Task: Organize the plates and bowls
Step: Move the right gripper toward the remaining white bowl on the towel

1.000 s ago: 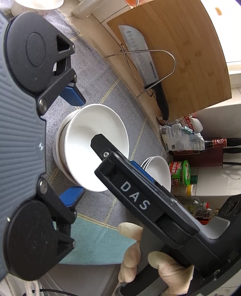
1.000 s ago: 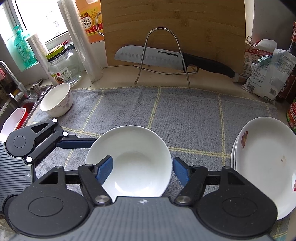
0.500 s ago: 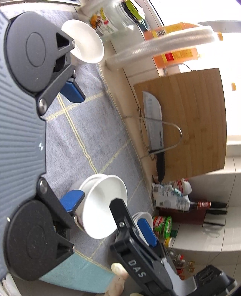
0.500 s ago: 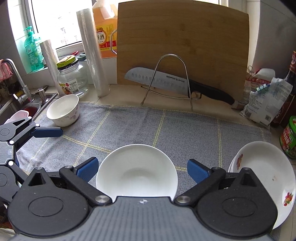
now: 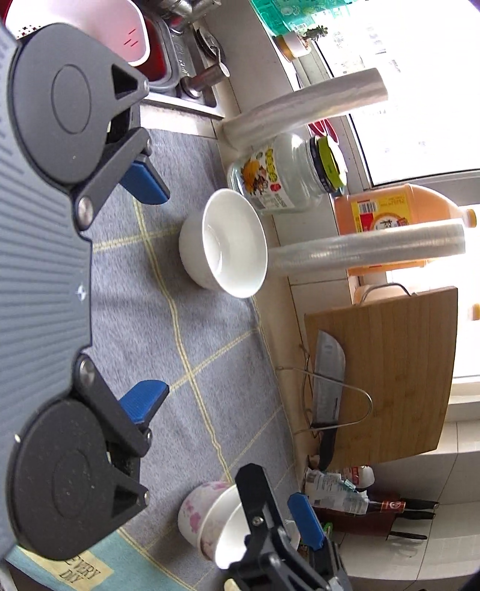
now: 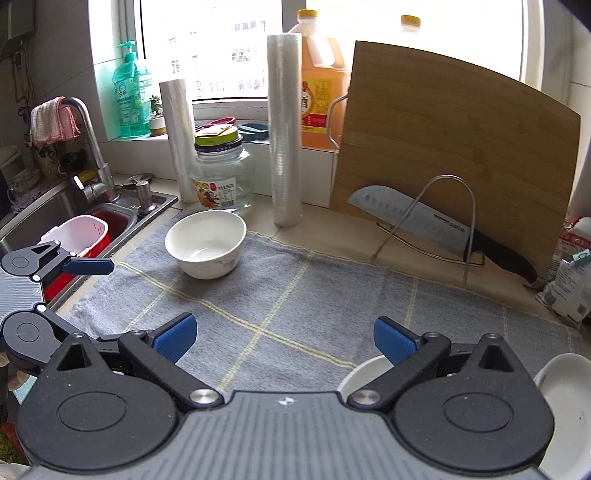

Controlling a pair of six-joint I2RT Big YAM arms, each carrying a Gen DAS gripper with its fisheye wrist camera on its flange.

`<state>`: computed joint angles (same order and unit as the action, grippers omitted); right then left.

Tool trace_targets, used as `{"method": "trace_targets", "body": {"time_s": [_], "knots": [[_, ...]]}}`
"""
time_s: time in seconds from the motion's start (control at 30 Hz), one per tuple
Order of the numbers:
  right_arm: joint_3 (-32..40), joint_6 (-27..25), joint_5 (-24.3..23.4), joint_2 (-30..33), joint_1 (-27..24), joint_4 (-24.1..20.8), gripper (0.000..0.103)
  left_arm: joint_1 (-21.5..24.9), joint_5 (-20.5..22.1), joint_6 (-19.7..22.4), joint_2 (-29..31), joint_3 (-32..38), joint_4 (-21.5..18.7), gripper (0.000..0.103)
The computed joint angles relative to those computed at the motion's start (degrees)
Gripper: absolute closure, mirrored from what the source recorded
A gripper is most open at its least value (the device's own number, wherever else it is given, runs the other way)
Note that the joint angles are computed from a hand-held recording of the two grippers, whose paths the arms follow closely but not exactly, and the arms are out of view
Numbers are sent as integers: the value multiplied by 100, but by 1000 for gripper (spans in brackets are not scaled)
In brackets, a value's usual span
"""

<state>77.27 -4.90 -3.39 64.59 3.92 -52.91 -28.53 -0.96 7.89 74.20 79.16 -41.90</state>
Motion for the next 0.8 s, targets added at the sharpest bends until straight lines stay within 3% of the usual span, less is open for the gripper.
{"method": "trace_targets", "body": {"time_s": [0.1, 0.33, 0.57, 0.8], "knots": [[26, 316, 202, 242, 388, 48, 0, 350, 296, 228, -67, -104, 59, 2], [133, 644, 872, 946, 1089, -77, 0, 955, 1020, 277, -47, -145, 142, 2], [253, 692, 980, 1418, 1332, -115, 0, 1171, 1346, 443, 218, 123, -3, 2], [200, 586, 867, 1498, 1296, -15, 0, 1133, 1461, 722, 656, 566, 10, 2]]}}
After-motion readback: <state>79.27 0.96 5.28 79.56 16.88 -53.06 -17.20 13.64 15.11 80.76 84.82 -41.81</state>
